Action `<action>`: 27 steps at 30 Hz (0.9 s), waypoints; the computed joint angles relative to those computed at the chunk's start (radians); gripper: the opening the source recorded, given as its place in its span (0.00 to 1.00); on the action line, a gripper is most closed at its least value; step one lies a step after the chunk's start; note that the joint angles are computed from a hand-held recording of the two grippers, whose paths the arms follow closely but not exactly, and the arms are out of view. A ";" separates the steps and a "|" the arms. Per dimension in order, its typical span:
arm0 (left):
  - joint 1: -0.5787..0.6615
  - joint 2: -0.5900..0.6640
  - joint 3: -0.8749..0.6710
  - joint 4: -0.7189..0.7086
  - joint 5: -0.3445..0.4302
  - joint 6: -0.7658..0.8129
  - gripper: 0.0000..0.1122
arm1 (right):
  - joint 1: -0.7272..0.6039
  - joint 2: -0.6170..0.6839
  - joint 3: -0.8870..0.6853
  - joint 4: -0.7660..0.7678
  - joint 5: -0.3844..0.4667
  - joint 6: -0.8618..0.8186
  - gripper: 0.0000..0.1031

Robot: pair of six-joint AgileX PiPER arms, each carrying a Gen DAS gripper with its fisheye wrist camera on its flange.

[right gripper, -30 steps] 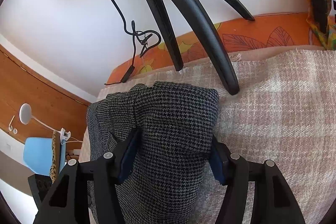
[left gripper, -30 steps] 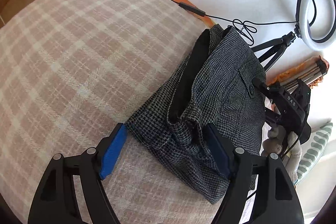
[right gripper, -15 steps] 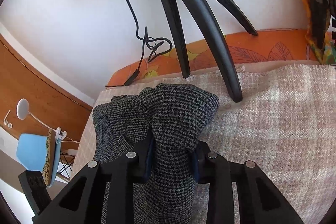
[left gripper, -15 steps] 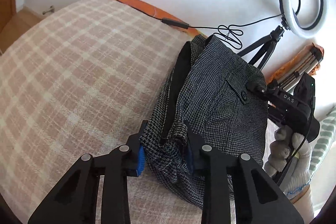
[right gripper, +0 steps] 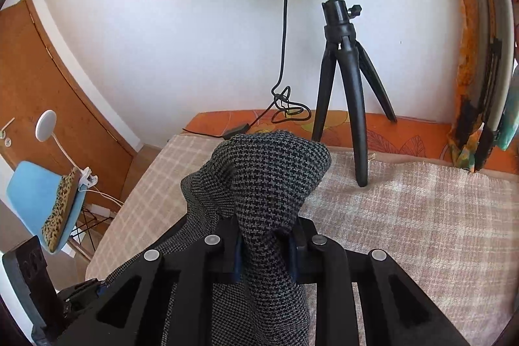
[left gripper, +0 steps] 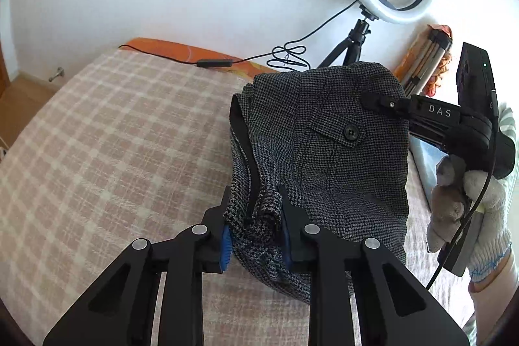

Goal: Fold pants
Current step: 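Lift the folded shorts with both tools and carry them onto the blue denim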

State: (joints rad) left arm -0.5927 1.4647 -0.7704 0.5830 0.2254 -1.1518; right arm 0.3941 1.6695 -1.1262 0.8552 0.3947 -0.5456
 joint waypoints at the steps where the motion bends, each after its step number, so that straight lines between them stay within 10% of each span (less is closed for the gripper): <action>1: -0.027 -0.011 -0.002 0.046 0.017 -0.047 0.19 | -0.003 -0.025 0.010 -0.024 0.004 0.018 0.19; 17: -0.391 0.030 -0.236 0.314 0.236 -0.317 0.19 | -0.336 -0.410 0.154 -0.057 0.247 -0.094 0.19; 27: -0.502 0.224 -0.500 0.243 0.248 -0.230 0.18 | -0.738 -0.503 0.145 0.020 0.517 -0.322 0.19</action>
